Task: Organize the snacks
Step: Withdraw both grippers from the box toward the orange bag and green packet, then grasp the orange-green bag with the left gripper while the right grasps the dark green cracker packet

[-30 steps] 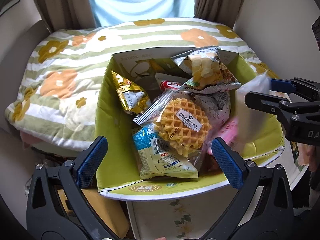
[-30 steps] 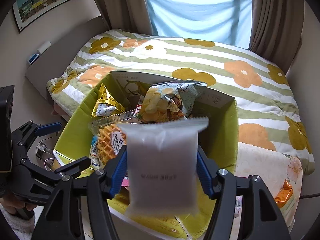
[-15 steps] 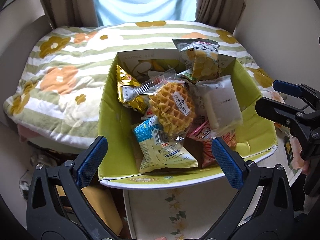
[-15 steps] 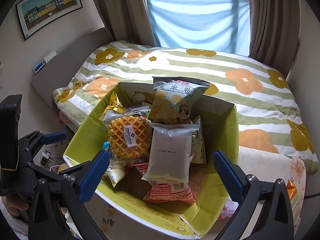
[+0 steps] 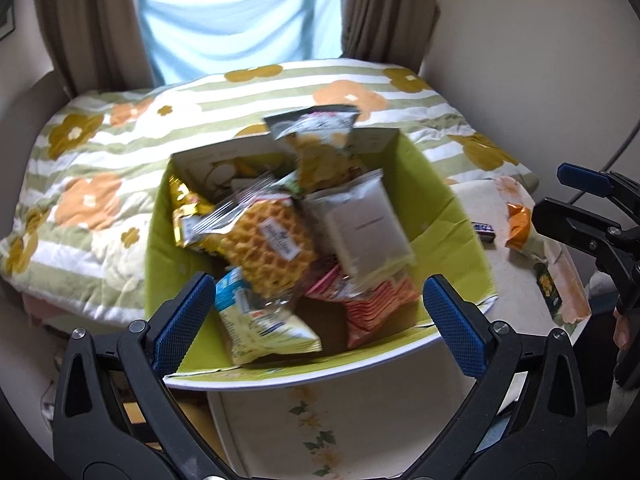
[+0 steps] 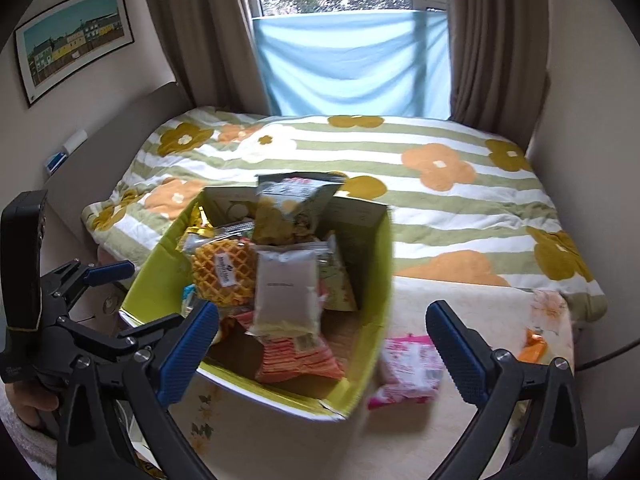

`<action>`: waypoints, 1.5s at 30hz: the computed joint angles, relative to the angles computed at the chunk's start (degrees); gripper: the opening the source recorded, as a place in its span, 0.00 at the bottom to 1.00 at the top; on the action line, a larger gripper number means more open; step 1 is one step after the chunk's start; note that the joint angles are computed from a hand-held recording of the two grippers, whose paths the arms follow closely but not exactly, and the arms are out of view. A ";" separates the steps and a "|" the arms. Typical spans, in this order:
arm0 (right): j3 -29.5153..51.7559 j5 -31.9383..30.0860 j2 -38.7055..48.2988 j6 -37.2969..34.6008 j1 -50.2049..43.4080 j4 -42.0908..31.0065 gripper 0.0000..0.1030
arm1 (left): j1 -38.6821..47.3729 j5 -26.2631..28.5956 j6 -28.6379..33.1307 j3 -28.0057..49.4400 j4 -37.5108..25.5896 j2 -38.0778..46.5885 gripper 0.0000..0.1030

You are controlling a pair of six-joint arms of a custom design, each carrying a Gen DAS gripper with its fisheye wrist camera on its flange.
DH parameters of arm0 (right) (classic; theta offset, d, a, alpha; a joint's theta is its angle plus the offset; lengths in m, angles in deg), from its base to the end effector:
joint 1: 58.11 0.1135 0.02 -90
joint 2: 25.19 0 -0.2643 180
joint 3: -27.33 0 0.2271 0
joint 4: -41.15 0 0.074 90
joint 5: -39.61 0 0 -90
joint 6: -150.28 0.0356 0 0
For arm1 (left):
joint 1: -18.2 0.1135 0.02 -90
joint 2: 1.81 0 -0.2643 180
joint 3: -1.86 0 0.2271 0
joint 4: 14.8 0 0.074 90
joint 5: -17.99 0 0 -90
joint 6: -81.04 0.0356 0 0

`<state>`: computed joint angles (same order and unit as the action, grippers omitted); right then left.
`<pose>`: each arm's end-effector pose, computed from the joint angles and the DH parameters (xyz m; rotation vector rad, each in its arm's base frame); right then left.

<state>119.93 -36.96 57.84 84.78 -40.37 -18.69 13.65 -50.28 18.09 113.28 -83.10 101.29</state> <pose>0.2704 0.0778 0.3301 0.2449 2.4040 0.0491 0.3560 -0.0416 0.3111 0.8164 2.4056 -0.3449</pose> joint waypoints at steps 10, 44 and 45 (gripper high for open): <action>-11.85 1.13 -20.86 -8.57 -14.20 -6.28 1.00 | -18.16 -5.77 -9.22 -2.96 4.06 -6.30 1.00; -48.80 -28.56 -28.33 -51.84 -75.37 9.15 1.00 | -53.84 -14.08 -24.27 55.95 -15.70 50.67 1.00; -50.13 -27.50 -28.31 -51.42 -74.23 10.79 1.00 | -53.86 -13.85 -24.09 58.32 -16.66 52.37 1.00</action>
<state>69.80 -64.46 29.53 33.37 -114.60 -7.90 -40.21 -64.12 -6.00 171.60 -99.77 153.66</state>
